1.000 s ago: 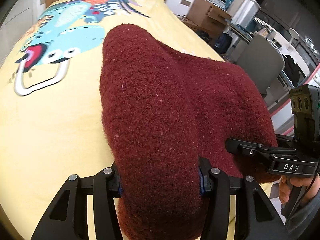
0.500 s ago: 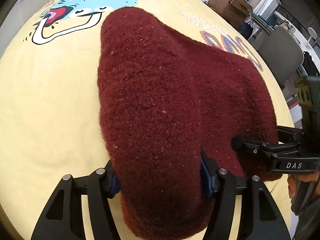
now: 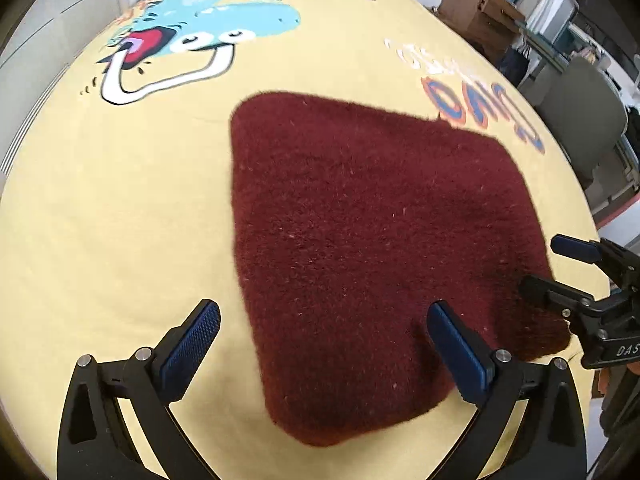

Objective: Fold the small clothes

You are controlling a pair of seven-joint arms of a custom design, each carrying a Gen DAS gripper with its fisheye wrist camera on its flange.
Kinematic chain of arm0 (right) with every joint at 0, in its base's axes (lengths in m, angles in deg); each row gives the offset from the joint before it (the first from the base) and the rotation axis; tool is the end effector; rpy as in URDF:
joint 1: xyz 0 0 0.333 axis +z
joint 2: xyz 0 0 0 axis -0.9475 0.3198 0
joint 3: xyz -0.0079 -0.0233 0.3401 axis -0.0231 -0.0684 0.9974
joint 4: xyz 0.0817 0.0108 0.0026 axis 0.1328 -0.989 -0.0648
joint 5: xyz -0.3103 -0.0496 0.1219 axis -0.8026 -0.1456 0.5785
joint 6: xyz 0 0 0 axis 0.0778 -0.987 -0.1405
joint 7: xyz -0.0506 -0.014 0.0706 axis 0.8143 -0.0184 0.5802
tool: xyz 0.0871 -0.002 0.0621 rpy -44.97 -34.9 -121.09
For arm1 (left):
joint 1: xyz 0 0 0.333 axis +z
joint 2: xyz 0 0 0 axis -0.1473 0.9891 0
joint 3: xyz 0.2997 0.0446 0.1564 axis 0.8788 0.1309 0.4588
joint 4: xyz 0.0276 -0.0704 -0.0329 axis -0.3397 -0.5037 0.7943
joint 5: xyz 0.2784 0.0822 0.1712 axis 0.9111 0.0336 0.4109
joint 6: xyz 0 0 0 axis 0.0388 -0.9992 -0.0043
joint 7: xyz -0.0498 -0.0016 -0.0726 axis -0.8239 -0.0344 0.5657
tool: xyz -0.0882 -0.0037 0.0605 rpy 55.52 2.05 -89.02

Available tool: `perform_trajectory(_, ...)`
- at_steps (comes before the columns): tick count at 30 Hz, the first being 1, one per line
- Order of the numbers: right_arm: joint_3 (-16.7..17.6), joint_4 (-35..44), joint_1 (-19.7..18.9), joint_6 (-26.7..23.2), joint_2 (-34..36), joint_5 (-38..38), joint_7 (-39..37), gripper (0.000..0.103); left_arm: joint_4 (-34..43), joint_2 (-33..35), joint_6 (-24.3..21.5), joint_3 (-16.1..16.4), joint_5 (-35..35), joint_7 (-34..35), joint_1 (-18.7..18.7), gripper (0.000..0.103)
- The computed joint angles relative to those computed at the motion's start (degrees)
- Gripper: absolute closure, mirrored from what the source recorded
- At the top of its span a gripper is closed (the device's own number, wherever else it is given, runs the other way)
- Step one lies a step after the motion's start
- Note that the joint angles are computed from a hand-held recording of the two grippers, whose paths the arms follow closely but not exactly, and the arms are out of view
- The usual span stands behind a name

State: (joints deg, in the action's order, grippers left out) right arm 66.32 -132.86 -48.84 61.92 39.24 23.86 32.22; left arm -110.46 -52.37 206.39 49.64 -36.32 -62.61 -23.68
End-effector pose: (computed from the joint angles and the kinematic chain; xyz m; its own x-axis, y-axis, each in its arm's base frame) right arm 0.6459 0.2991 0.4273 0.6072 -0.7733 -0.1828 -0.7702 -0.5162 -0.3745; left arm 0.4995 -0.2760 0.4537 0.2764 -0.9488 0.1530 -0.8625 -0.3152 -0.3959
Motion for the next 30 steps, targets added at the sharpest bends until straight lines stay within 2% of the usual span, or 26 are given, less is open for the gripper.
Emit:
perform_trajectory(1,0.3,-1.7,-0.1,2.1,-1.1,0.6,-0.7,0.000,1.1,0.8,0.3,1.4,1.1,-0.9,-1.2,0.001)
perform_trajectory(4,0.6,-9.0,-0.8,6.1,-5.6,1.6,-3.4,0.000,2.1,0.9,-1.2,1.1,4.7,-5.3,-1.3,0.001)
perform_trajectory(8,0.1,-14.4,-0.7,10.4,-7.7,2.1,-3.9,0.000,0.2,0.2,-1.9,1.0,6.8,-7.8,-1.5,0.001)
perform_trajectory(9,0.2,-17.1,-1.9,10.6,-9.5,2.7,-5.2,0.000,0.5,0.6,-2.9,1.0,7.4,-8.2,-1.8,0.001)
perform_trajectory(11,-0.8,-18.1,-0.9,12.5,-9.0,1.4,-3.7,0.000,-0.3,0.3,-4.3,0.9,8.8,-8.7,-2.1,0.001)
perform_trajectory(14,-1.9,-19.3,-0.5,14.8,-8.3,-0.3,-3.0,0.000,-1.9,0.5,-3.4,1.2,11.9,-11.1,-2.5,0.001)
perform_trajectory(18,-1.3,-21.6,-1.9,18.0,-8.0,0.4,-5.3,0.001,-2.3,1.7,-3.5,1.5,16.9,-13.9,-3.5,0.000)
perform_trajectory(24,-0.7,-23.0,-2.6,20.4,-7.2,2.3,-7.7,0.001,-2.3,2.2,-4.1,1.5,19.8,-16.2,-4.0,0.000)
perform_trajectory(27,-0.5,-23.2,-2.9,19.9,-7.7,3.6,-7.2,0.001,-2.5,1.6,-4.3,1.3,19.6,-16.8,-3.9,0.001)
perform_trajectory(29,-0.4,-24.0,-2.9,19.8,-8.8,4.1,-7.1,0.001,-2.0,0.7,-6.0,0.9,19.5,-16.3,-4.3,0.001)
perform_trajectory(30,-0.7,-24.4,-2.7,19.6,-9.7,3.9,-6.8,0.001,-1.2,0.4,-8.3,0.6,19.3,-16.0,-4.8,0.001)
